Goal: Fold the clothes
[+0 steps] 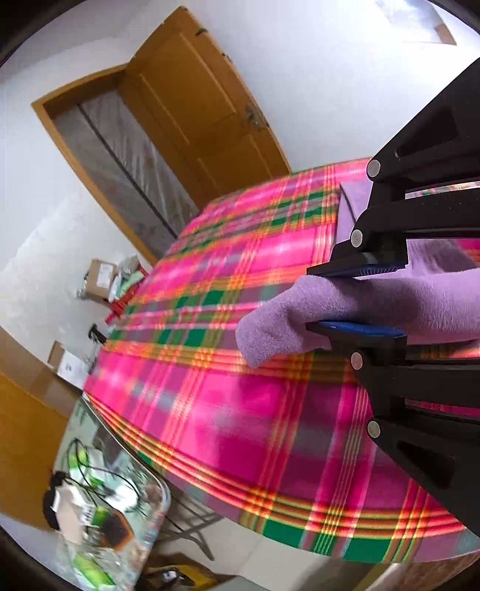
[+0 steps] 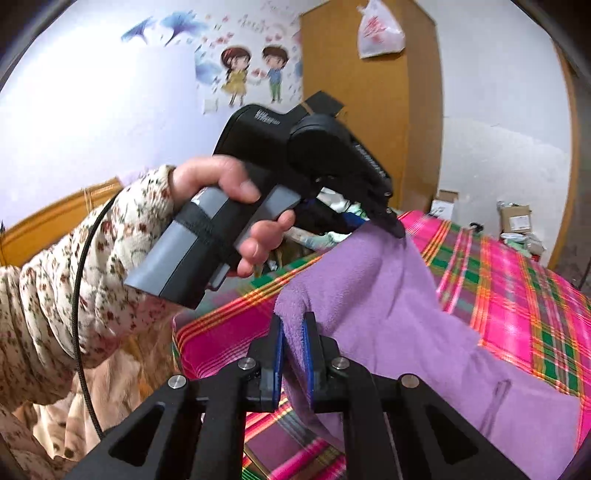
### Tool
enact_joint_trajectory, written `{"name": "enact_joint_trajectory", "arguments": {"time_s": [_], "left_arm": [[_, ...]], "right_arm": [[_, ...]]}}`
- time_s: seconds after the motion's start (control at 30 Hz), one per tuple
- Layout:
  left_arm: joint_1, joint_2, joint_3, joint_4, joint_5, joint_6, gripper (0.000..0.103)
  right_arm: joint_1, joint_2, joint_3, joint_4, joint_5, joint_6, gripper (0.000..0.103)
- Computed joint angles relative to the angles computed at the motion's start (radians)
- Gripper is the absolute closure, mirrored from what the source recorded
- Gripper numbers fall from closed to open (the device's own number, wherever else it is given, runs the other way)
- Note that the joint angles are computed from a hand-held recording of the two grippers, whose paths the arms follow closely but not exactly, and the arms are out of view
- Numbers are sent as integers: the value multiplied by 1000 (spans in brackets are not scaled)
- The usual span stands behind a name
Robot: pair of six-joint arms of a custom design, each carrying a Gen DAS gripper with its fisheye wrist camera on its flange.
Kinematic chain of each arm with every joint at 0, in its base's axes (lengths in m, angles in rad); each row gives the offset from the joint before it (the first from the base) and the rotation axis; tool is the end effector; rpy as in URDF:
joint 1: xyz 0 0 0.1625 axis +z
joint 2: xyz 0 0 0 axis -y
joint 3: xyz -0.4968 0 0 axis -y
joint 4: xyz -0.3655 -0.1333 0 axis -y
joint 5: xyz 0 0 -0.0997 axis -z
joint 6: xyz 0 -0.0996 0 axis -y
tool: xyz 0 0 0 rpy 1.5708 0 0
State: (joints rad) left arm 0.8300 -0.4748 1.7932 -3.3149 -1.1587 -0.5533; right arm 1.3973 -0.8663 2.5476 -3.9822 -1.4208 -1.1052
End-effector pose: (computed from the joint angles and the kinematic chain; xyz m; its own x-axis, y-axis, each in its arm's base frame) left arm -0.3187 -0.6051 -0.0062 -0.9932 0.0691 -0.0933 0.1090 0.8326 -0.5430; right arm 0.0732 -0.4407 0.1709 -0.5599 -0.6232 0.5460 -0.8279 0.3943 -0.3989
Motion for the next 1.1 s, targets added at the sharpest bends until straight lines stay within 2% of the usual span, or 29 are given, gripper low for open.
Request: {"name": "enact_joint_trajectory", "arguments": {"time_s": [0.23, 0.37, 0.5, 1.1], "left_arm": [[-56, 17, -61, 29, 12, 15, 82], [-82, 36, -112, 65, 14, 32, 82], [-104, 67, -187, 135, 0, 46, 82], [-129, 236, -525, 392, -85, 86, 81]], "right_arm": [[-46, -112, 61, -25, 91, 42, 93], [-81, -188, 68, 11, 143, 76, 93], [-115, -236, 92, -1, 178, 105, 93], [-332, -441, 80, 100, 328, 214, 93]]}}
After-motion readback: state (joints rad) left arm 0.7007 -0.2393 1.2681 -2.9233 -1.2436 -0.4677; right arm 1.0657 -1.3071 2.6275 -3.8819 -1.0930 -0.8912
